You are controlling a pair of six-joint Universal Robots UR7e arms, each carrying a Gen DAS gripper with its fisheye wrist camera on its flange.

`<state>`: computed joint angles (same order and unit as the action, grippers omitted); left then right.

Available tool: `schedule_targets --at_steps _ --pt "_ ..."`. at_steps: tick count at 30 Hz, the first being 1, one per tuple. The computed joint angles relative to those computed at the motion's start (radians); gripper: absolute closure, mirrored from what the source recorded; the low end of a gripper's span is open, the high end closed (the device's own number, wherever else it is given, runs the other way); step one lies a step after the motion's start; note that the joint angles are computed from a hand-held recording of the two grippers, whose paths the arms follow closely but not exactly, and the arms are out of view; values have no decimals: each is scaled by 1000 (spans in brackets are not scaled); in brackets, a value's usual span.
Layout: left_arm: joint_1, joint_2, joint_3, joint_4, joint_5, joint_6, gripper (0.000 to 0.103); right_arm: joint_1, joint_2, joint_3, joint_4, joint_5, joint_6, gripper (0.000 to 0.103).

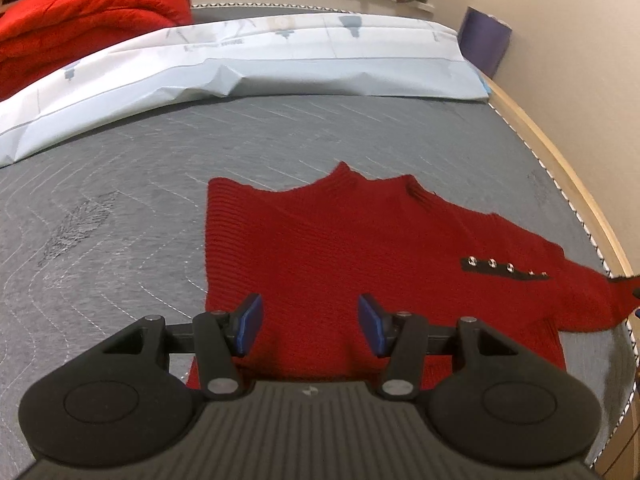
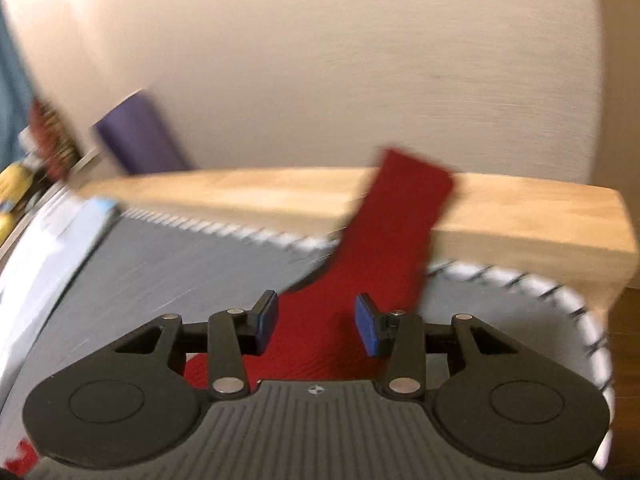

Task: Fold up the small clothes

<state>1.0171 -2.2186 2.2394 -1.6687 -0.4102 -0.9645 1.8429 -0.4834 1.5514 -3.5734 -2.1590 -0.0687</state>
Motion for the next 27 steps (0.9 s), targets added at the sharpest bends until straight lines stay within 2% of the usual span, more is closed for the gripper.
schedule_targets --at_steps 6,10,11,13,15,18,19,21,24,26,27 --pt "8 13 8 13 -9 1 45 -63 -5 32 7 36 91 58" --pt "15 16 12 7 -8 9 45 -64 32 -6 4 18 36 58" --pt "15 14 12 7 -6 10 45 -65 41 -16 0 16 20 60" --pt "16 12 10 12 -2 10 45 -67 47 -17 -23 47 -2 91" --pt "15 4 8 21 4 4 45 -49 65 -31 -84 40 -44 93" --pt "9 -17 -10 71 20 -34 45 19 105 -65 -198 43 -205 94" --pt "6 -26 -18 95 27 -55 45 52 116 -68 -240 76 -268 94" --pt "2 -47 -38 144 40 -102 45 117 120 -49 -273 151 -325 94" --pt "-12 -81 -70 230 58 -186 45 224 102 35 -260 348 -375 94" --pt "-24 -103 -96 292 71 -247 45 287 84 99 -200 488 -370 94" --pt "-29 -114 -108 316 75 -271 45 317 73 126 -134 546 -346 93"
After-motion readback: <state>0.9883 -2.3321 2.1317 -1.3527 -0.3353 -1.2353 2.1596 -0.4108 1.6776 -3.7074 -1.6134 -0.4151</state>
